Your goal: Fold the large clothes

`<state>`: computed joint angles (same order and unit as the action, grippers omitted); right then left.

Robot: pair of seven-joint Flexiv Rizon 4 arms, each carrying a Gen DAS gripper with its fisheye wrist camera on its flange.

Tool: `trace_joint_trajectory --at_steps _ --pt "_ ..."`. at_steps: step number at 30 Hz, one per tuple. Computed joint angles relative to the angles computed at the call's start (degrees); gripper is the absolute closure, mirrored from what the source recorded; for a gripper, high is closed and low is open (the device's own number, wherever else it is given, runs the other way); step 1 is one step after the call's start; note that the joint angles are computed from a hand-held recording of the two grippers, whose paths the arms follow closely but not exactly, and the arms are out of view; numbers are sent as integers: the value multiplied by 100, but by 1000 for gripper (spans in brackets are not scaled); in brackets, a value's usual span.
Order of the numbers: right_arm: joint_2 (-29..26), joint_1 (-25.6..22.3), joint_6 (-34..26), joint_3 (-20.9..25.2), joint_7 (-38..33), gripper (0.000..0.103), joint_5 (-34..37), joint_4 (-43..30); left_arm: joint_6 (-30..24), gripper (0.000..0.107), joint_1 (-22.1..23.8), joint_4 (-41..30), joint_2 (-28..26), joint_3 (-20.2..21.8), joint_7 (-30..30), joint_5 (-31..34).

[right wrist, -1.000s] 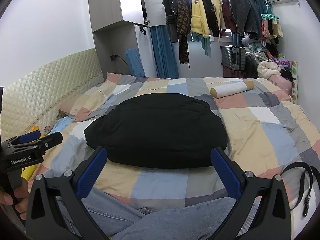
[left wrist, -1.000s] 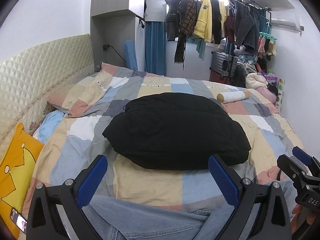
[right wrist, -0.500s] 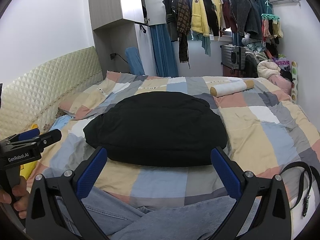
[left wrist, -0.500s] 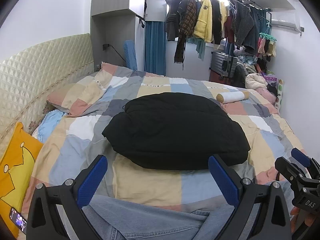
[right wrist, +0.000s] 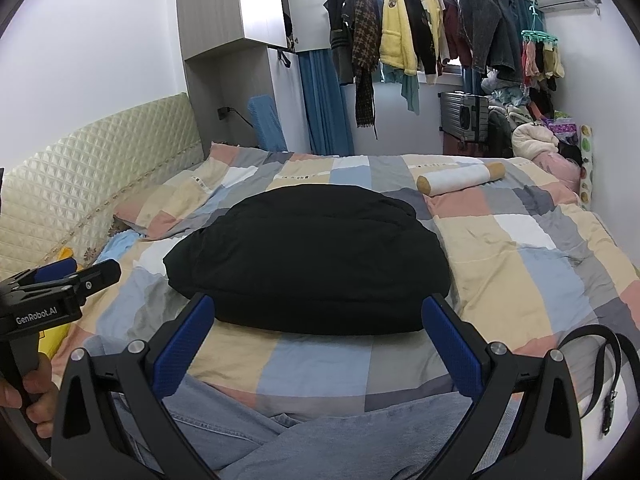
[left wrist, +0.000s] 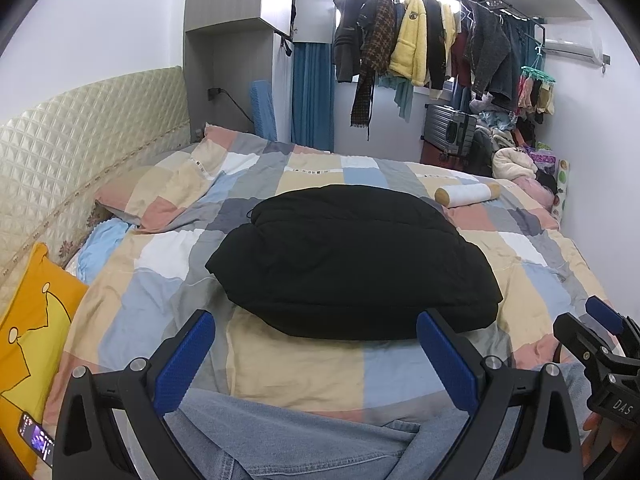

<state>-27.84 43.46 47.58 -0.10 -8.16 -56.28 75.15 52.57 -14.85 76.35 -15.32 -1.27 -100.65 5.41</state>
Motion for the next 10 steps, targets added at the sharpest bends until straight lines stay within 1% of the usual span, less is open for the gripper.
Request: trace_joint_trajectory --at_steps 10 --pt "71 -8 -48 5 93 0 -95 106 64 5 8 74 33 -21 52 -46"
